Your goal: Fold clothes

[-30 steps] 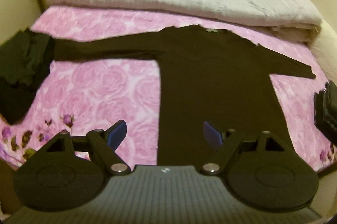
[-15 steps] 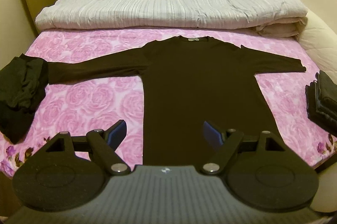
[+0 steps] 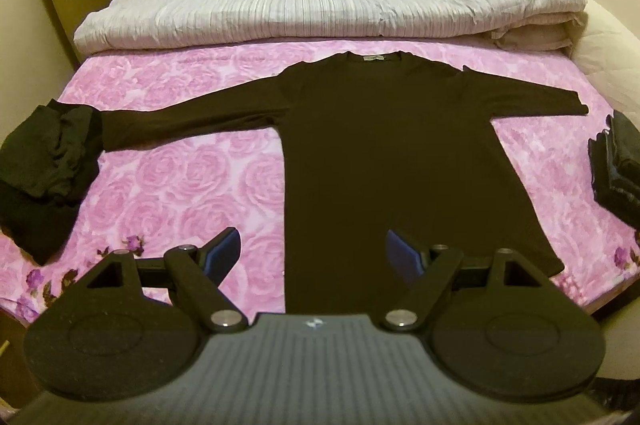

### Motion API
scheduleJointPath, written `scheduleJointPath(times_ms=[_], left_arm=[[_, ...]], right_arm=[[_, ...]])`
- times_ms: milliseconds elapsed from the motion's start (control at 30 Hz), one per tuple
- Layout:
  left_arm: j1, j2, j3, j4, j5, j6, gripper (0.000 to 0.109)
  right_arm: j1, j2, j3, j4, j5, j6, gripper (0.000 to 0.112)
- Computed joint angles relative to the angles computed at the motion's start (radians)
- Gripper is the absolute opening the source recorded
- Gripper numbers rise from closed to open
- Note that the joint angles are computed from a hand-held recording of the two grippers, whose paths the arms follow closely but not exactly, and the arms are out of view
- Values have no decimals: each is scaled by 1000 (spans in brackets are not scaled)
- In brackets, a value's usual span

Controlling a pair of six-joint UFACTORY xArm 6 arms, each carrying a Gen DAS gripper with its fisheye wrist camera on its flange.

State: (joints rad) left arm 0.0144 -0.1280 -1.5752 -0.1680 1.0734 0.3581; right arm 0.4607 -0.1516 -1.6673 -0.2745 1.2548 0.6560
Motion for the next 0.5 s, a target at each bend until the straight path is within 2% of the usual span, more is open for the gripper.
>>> scheduleJointPath(times_ms=[500], left_arm=[[52, -39, 30, 83, 78, -24, 77]], right_arm=[[55, 32, 54, 81, -3, 14, 86]])
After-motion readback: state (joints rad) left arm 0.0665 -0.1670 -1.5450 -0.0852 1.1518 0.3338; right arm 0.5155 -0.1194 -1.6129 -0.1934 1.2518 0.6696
